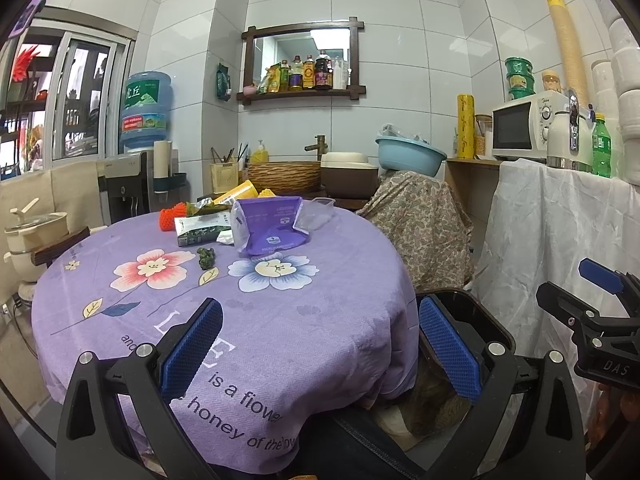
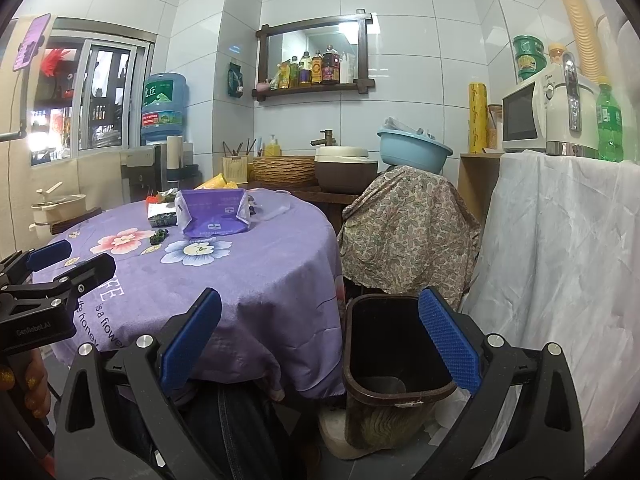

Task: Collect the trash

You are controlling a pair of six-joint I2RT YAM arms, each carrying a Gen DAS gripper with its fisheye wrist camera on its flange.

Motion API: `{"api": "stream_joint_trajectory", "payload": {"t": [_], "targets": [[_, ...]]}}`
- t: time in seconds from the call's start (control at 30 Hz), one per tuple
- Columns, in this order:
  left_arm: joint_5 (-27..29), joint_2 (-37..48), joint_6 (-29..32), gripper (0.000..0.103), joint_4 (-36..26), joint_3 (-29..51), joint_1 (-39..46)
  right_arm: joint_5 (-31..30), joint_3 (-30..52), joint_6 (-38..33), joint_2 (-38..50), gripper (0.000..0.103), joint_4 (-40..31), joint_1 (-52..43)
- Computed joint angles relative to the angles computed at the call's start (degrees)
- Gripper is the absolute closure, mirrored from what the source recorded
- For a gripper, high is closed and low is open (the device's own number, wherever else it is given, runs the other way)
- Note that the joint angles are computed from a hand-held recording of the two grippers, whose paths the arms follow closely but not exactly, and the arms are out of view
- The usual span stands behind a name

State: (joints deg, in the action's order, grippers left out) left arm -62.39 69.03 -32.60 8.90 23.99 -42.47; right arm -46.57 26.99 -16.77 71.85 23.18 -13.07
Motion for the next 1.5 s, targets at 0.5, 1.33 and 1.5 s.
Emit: {"api": "stream_joint_trajectory", "payload": {"t": [0.5,1.33,1.5], "targets": [[0.43,-0.01,0.04,0.005,0.40,-0.36,0.30,-0.05,0.16,-0.20,-0.11,0.006,-0.55,0.00],[3.00,0.15,-0.80,0.005,-0.70,-0.34,1.67,1.33,1.51,-1.45,2.26,0.006,-1.54,0.88],[7.41,1.26,0.06,0.005,-1.24,0.09,4.99,3.37,3.48,-3.78,5.54,0.006,-3.20,3.54]]}}
